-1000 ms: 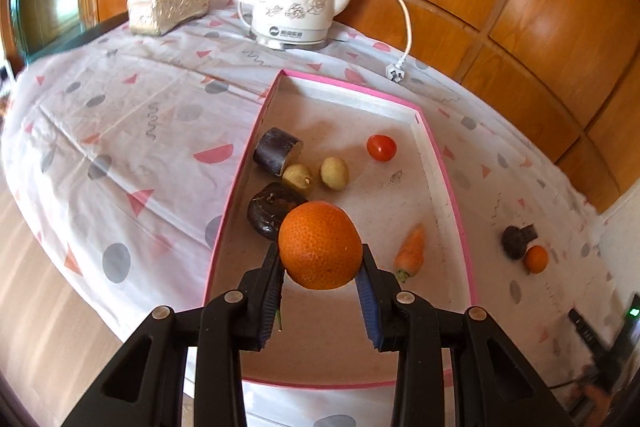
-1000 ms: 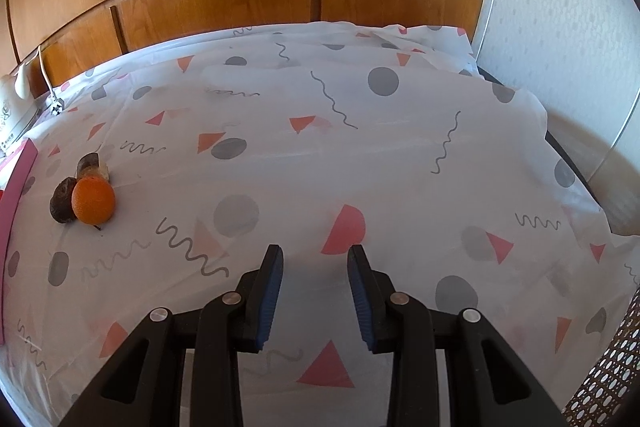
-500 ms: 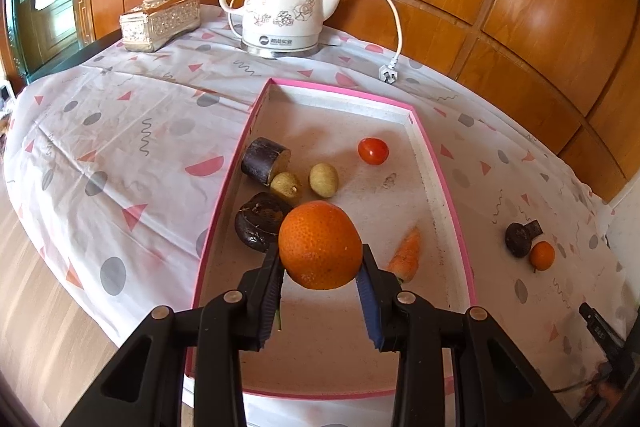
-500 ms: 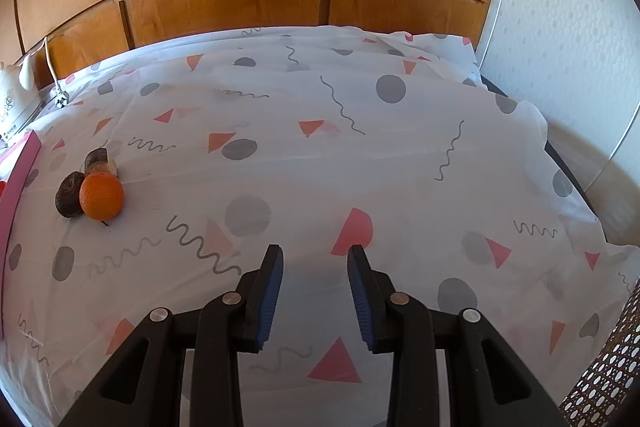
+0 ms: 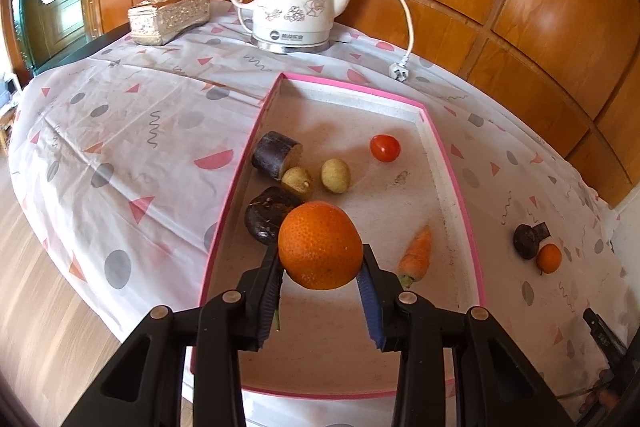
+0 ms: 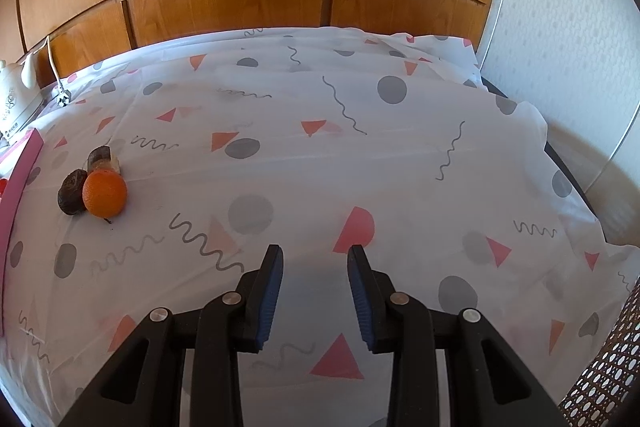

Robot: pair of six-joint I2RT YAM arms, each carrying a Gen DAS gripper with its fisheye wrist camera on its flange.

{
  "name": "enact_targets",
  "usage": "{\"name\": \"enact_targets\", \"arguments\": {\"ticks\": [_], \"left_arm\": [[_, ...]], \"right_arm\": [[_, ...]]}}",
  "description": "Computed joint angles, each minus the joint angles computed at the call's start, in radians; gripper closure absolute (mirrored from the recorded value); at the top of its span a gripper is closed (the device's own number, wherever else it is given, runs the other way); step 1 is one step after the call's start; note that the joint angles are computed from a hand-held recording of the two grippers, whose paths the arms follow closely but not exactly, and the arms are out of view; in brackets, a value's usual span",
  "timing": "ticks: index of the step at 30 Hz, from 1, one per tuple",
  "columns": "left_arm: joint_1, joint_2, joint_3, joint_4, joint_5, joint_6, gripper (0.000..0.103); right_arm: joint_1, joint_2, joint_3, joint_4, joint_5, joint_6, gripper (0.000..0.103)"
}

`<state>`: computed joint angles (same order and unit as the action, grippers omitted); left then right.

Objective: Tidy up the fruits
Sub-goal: 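Carry the orange with the left gripper and release it in the tray, then move the right gripper toward the cut root slice beside the beet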

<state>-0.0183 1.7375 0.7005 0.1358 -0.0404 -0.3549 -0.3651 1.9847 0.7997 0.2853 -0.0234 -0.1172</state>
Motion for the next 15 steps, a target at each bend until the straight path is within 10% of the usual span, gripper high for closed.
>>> {"name": "enact_targets", "arguments": {"ticks": [15], "left_arm": [[-0.039, -0.123, -0.096, 0.053, -0.072, -0.02, 0.042]], "right_arm": [[-0.018, 0.015, -0.004, -0.002, -0.019, 0.012, 0.069]]}}
